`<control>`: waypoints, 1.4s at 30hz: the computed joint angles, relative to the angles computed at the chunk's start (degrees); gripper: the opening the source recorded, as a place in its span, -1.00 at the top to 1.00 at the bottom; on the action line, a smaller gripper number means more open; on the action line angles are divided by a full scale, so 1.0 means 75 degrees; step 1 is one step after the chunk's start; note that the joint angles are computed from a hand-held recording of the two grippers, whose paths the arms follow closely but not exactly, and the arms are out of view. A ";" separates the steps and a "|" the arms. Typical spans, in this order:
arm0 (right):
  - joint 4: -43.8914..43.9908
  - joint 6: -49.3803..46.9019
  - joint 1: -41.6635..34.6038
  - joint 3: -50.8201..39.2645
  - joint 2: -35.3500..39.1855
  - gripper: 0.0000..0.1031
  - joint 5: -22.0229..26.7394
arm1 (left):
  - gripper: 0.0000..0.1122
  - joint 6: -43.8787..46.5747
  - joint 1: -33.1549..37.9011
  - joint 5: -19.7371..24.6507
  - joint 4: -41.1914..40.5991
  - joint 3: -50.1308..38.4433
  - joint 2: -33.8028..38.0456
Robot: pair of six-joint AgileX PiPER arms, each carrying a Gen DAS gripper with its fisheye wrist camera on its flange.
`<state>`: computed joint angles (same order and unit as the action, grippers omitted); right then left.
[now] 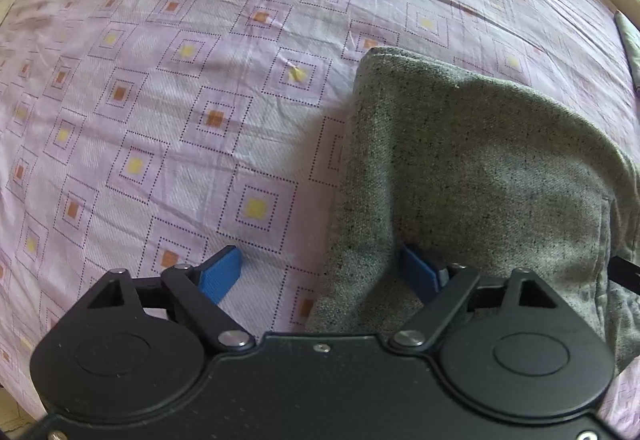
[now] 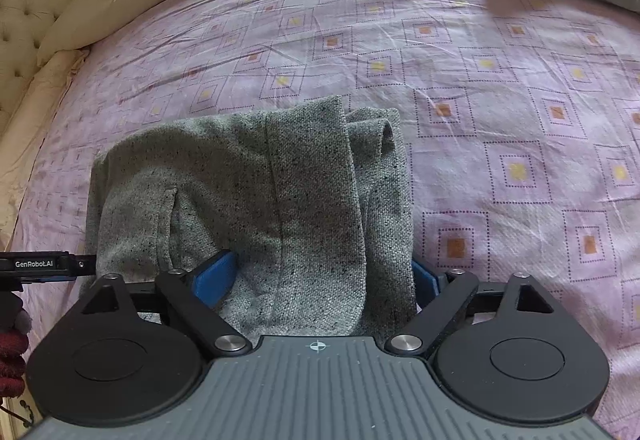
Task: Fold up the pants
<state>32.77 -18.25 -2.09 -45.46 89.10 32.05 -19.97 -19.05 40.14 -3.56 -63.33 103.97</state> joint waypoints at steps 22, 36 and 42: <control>-0.0085 0.0334 0.0309 -0.0325 -0.2031 0.58 0.1375 | 0.86 -0.1247 -0.0595 0.0933 0.1253 -0.0139 -0.2088; -0.1974 0.3804 0.3589 -0.5849 0.2080 0.57 0.0972 | 0.84 0.3332 0.3497 0.1522 -0.0411 -0.3088 -0.0384; -0.5857 0.7114 0.4779 -1.0432 0.5381 0.35 0.3556 | 0.65 0.3037 0.3935 0.2609 0.0658 -0.5713 0.1830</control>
<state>-11.16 35.11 33.75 -123.70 129.46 58.72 2.81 10.46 59.70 1.38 -106.18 117.70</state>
